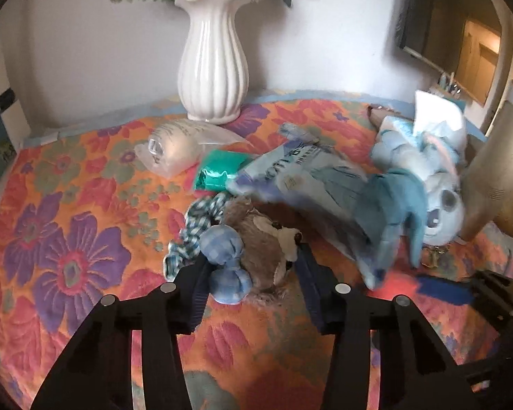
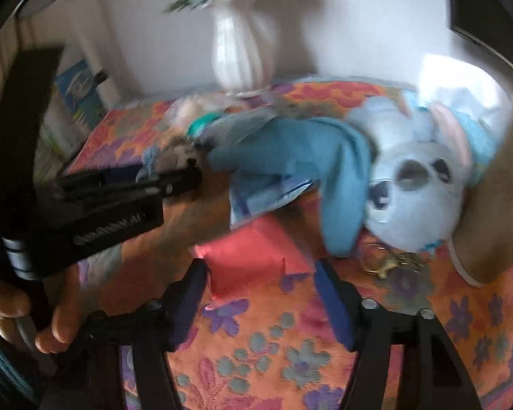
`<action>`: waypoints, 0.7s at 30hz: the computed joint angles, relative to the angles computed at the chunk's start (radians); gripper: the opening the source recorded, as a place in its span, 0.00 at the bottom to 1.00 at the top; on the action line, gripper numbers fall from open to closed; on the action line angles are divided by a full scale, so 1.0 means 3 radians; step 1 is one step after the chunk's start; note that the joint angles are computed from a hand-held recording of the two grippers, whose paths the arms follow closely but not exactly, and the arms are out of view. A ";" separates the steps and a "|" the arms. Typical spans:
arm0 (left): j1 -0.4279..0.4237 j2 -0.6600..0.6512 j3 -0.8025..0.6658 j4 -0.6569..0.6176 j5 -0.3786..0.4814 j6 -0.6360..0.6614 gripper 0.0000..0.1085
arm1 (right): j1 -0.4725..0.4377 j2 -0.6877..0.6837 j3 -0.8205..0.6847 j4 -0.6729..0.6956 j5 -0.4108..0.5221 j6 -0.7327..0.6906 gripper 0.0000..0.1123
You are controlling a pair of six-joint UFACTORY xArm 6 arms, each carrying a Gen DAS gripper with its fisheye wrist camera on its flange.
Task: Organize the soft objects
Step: 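Grasp the brown teddy bear with the left gripper while the right gripper grasps the red packet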
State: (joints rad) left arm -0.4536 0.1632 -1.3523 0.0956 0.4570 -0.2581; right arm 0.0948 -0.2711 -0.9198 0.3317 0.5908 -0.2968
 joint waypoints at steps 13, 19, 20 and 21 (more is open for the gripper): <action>0.0135 -0.0651 0.0923 -0.0665 -0.0429 0.0338 0.41 | -0.0326 -0.0566 0.0330 0.0323 0.0484 -0.0511 0.59; 0.0115 -0.0680 0.0982 -0.0306 -0.0565 0.0136 0.43 | -0.0644 -0.0465 0.0181 0.1356 0.1136 -0.0657 0.59; 0.0113 -0.0686 0.0989 -0.0347 -0.0575 0.0175 0.44 | -0.0591 -0.0434 0.0170 0.1354 0.1125 -0.0613 0.59; 0.0117 -0.0692 0.0998 -0.0394 -0.0589 0.0212 0.44 | -0.0504 -0.0424 0.0184 0.1284 0.1036 -0.0536 0.59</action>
